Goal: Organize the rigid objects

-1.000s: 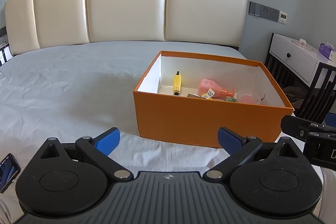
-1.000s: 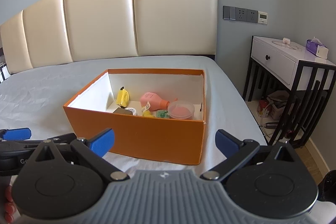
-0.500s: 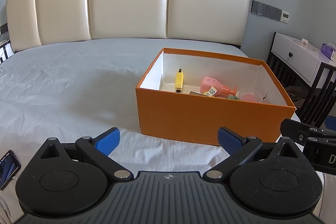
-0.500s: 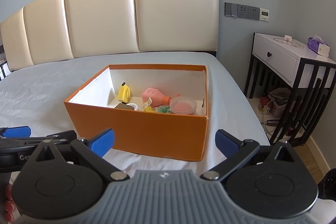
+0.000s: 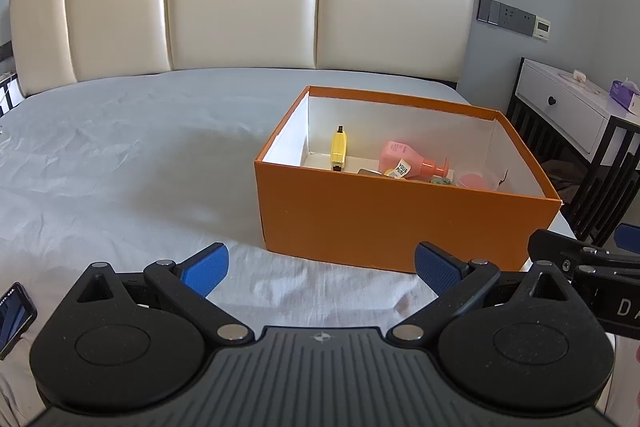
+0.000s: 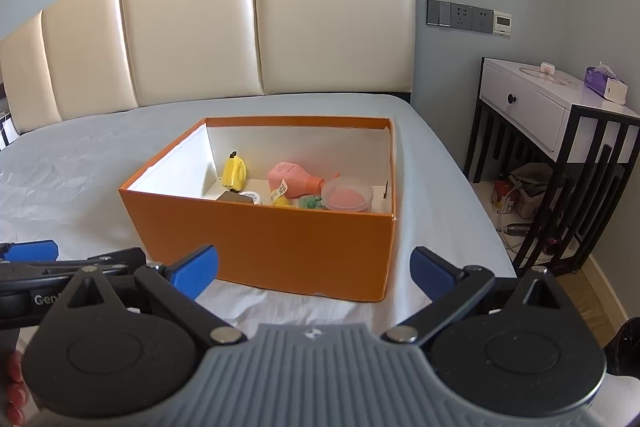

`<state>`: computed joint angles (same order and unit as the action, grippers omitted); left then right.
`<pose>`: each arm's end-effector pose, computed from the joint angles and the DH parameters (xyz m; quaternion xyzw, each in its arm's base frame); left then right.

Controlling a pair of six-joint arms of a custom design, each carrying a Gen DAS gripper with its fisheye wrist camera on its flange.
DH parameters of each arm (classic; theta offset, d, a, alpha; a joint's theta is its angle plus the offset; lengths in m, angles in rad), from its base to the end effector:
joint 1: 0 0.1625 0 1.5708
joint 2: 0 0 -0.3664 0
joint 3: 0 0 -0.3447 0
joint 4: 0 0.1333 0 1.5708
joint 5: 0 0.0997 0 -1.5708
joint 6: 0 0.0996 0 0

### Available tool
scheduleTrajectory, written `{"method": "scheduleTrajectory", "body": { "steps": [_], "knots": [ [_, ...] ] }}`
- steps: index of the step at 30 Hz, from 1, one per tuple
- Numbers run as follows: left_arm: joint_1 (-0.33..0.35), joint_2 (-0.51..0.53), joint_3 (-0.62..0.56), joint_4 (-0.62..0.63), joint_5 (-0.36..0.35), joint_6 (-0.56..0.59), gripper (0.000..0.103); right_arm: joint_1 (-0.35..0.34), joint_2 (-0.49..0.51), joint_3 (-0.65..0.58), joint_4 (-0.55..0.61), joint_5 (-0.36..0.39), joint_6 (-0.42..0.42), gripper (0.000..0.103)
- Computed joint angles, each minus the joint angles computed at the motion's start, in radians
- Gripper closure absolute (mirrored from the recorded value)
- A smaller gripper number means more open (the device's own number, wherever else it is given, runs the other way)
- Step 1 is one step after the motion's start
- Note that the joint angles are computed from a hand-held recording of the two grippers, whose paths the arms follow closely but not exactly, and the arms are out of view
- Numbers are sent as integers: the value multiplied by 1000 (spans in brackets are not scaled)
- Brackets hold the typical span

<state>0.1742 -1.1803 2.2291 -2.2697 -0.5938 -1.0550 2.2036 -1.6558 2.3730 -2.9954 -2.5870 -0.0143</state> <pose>-0.3426 -0.2795 0.1160 0.2283 0.8430 -0.3829 0.3009 0.2394 -0.2442 0.3259 0.1008 -0.8306 0.4272 0.3427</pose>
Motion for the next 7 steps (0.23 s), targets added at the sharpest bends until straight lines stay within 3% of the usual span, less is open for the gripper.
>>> {"method": "scheduleTrajectory", "body": {
  "steps": [7],
  "knots": [
    [0,3,-3,3,-5,-6,0,0,-3,3,10,-1,9,3]
  ]
}}
